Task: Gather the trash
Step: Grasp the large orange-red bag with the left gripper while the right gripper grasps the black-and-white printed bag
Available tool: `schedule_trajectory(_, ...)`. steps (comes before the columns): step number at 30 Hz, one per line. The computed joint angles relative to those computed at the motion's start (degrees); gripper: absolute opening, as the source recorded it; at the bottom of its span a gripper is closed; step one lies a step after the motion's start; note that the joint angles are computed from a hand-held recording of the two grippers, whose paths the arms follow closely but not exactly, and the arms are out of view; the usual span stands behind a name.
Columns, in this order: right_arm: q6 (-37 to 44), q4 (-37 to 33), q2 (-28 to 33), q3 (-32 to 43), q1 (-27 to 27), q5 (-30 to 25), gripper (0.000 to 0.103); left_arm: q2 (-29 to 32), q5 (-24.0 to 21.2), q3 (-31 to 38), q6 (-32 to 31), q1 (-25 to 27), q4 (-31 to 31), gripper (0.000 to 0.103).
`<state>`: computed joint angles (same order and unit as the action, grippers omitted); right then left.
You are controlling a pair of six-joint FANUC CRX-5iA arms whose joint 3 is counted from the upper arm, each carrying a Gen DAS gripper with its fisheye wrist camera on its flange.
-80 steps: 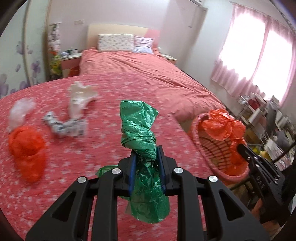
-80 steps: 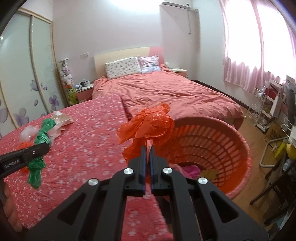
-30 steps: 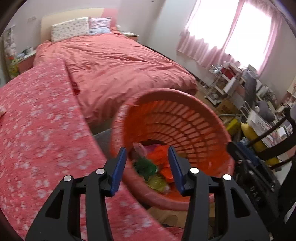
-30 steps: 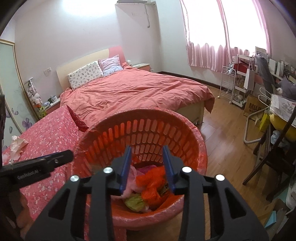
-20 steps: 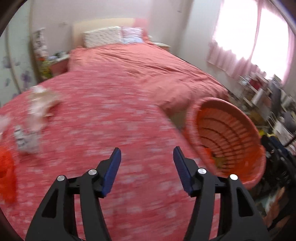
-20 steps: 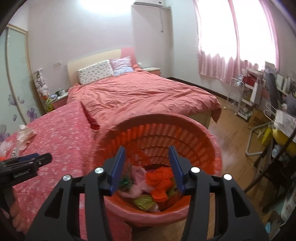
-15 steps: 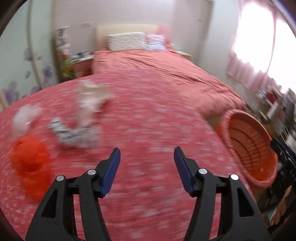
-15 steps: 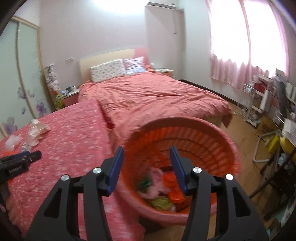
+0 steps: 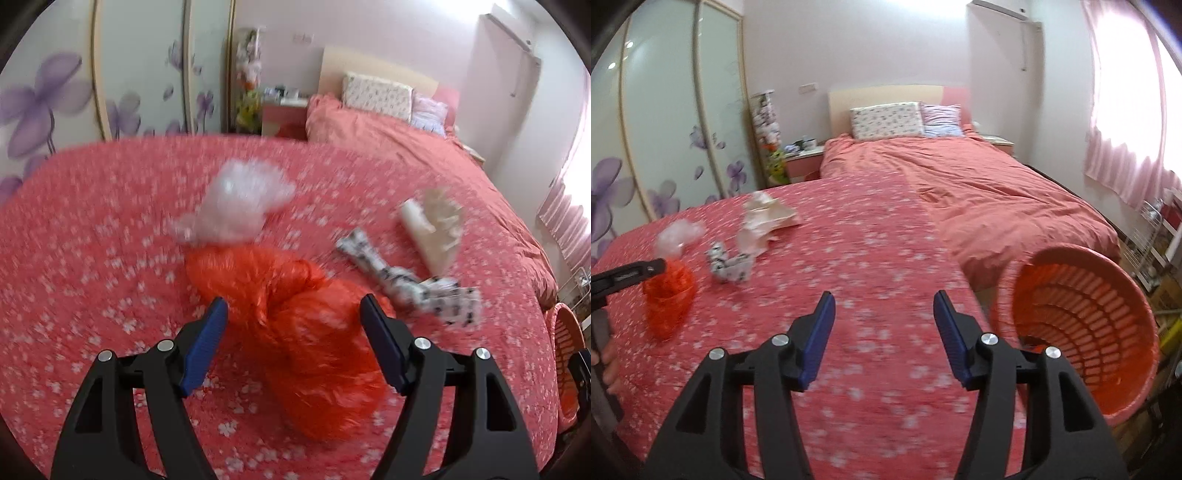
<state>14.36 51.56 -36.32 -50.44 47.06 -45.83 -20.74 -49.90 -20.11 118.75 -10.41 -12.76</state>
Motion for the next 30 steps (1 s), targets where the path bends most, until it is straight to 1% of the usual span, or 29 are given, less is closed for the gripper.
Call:
schedule_trajectory(3, -0.3, 0.3, 1.7, 1.1, 1.8, -0.5, 0.055, 0.7, 1.6, -1.9, -3.9, 2.5, 4.9, 0.074)
schedule_trajectory(7, -0.6, -0.1, 3.8, 2.4, 3.0, -0.2, 0.055, 1.4, 4.2, -3.9, -8.1, 4.1, 10.4, 0.073)
schedule_trajectory(9, -0.4, -0.4, 4.7, 3.0, 3.2, 0.3, 0.055, 0.7, 6.4, -6.1, -11.8, 5.1, 14.3, 0.048)
schedule_trajectory(10, -0.3, -0.5, 5.3, 3.4, 3.5, 0.6, 0.055, 0.7, 6.7, -6.0, -12.2, 4.7, 14.5, 0.045)
schedule_trajectory(11, -0.2, -0.5, 5.5, 3.5, 3.6, 0.8, 0.055, 0.4, 6.9, -6.1, -12.5, 4.4, 14.4, 0.039)
schedule_trajectory(12, 0.0, -0.5, 6.3, 4.0, 3.9, 1.3, 0.055, -0.3, 7.0, -6.4, -12.7, 4.4, 14.2, 0.036)
schedule_trajectory(16, 0.6, -0.6, 9.1, 5.7, 4.0, 4.3, 0.055, -3.7, 6.3, -7.4, -13.0, 4.6, 12.2, 0.034)
schedule_trajectory(21, 2.4, -2.2, 14.6, 8.9, 3.5, 11.0, 0.055, -8.7, 5.1, -9.7, -15.3, 7.5, 11.2, 0.034)
schedule_trajectory(22, 3.1, -2.7, 16.0, 9.8, 3.5, 12.3, 0.053, -9.6, 4.8, -10.2, -15.9, 8.4, 11.5, 0.034)
schedule_trajectory(25, 6.1, -5.1, 20.4, 13.1, 3.8, 15.1, 0.045, -11.9, 4.5, -11.5, -17.4, 11.1, 12.3, 0.034)
schedule_trajectory(26, 7.0, -5.6, 22.1, 14.4, 3.8, 15.7, 0.044, -12.1, 4.4, -11.6, -17.4, 11.6, 12.3, 0.034)
schedule_trajectory(30, 9.0, -7.3, 27.6, 18.7, 3.7, 15.4, 0.040, -13.5, 4.3, -13.1, -20.0, 15.7, 14.5, 0.034)
